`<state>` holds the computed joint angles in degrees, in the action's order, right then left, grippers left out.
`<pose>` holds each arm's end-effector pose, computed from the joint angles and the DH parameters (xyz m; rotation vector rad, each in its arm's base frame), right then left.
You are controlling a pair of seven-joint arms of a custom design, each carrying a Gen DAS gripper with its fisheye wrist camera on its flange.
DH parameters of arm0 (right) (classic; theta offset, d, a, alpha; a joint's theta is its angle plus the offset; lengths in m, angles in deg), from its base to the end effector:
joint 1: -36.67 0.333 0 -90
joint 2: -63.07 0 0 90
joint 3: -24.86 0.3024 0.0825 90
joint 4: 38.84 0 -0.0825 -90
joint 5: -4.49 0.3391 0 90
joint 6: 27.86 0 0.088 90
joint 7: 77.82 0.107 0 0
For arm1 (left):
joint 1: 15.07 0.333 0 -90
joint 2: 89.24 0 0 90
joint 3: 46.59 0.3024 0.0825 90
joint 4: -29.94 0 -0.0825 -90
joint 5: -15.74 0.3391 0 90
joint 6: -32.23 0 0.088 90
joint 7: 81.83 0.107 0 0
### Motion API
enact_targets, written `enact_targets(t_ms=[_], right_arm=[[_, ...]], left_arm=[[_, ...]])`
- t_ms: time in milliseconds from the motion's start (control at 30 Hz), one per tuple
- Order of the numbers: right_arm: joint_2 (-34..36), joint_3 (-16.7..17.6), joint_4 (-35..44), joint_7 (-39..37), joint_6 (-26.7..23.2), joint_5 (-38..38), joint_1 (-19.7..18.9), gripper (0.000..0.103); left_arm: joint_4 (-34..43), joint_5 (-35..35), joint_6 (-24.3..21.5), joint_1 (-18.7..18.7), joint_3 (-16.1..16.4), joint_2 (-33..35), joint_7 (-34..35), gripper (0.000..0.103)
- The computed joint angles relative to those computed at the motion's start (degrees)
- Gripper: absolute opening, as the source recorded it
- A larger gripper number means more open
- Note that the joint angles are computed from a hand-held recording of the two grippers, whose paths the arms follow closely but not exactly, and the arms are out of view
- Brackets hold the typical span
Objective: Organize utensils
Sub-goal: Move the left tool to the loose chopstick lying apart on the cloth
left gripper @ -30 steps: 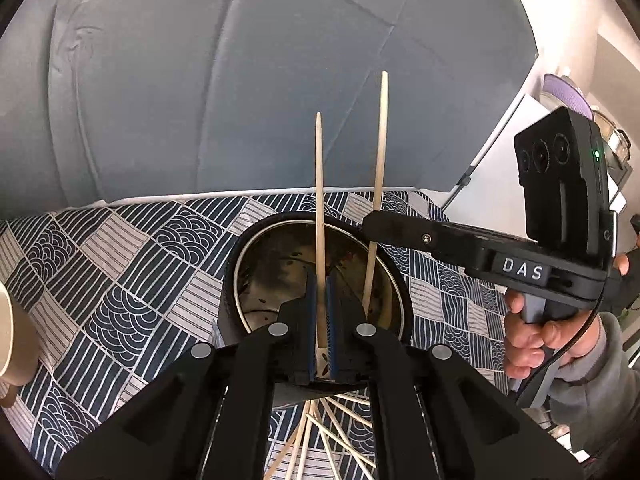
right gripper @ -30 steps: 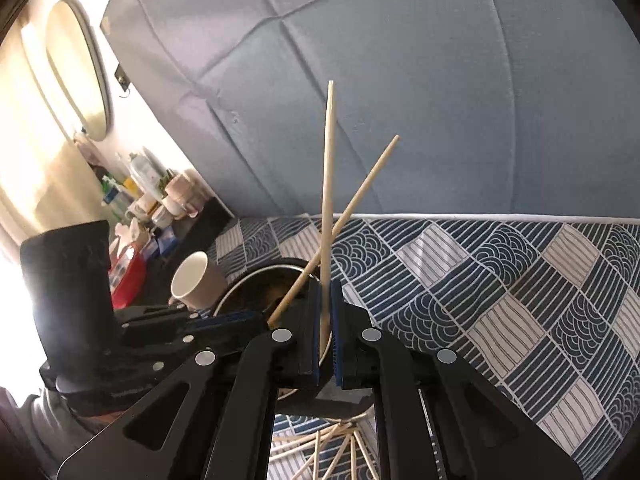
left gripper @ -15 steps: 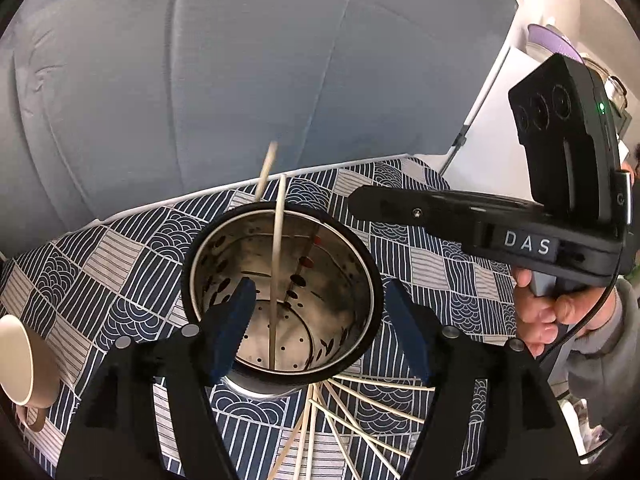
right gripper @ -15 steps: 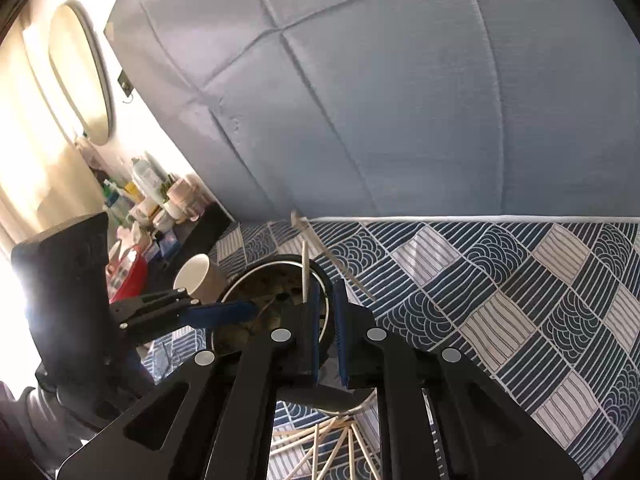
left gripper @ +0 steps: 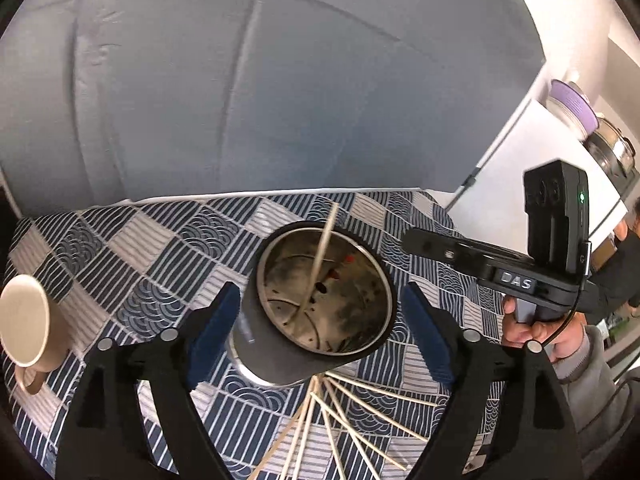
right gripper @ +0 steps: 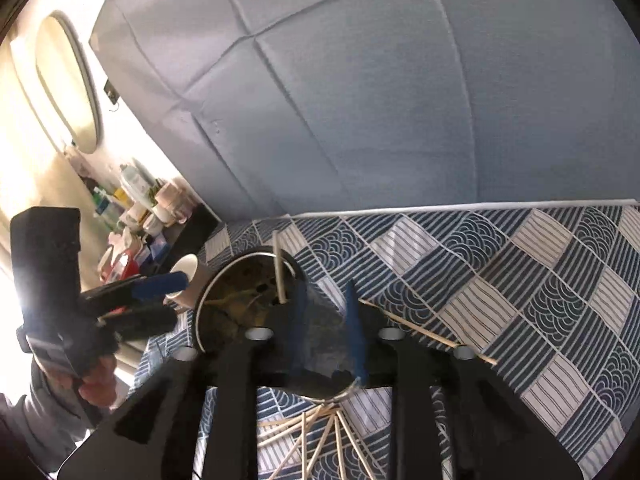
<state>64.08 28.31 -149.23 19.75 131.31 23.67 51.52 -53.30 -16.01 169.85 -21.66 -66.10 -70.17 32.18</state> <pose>0.5469 0.1653 0.5779 -1.5644 1.6852 -0.2837 0.6031 -0.2573 0.5754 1.4299 -2.4813 1.2874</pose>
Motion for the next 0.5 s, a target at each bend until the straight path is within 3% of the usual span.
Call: enact_targets(t_ms=[67, 233, 500], right_arm=[[-0.8, -0.23, -1.0, 1.07, 0.03, -1.61, -0.17, 0.031], [-2.51, -0.69, -3.41, 5.36, -1.33, -7.06, -1.25, 0.052], [-4.31, -1.07, -6.54, 9.48, -5.37, -12.44, -3.28, 0.071]], left_arm=[[-0.31, 0.59, 0.09, 0.08, 0.48, -0.16, -0.98, 0.085], [-3.31, 1.2, 0.24, 0.6, 1.32, -1.81, -2.58, 0.097], [-6.24, 3.62, -0.5, 0.76, 2.43, -2.4, -6.27, 0.097]])
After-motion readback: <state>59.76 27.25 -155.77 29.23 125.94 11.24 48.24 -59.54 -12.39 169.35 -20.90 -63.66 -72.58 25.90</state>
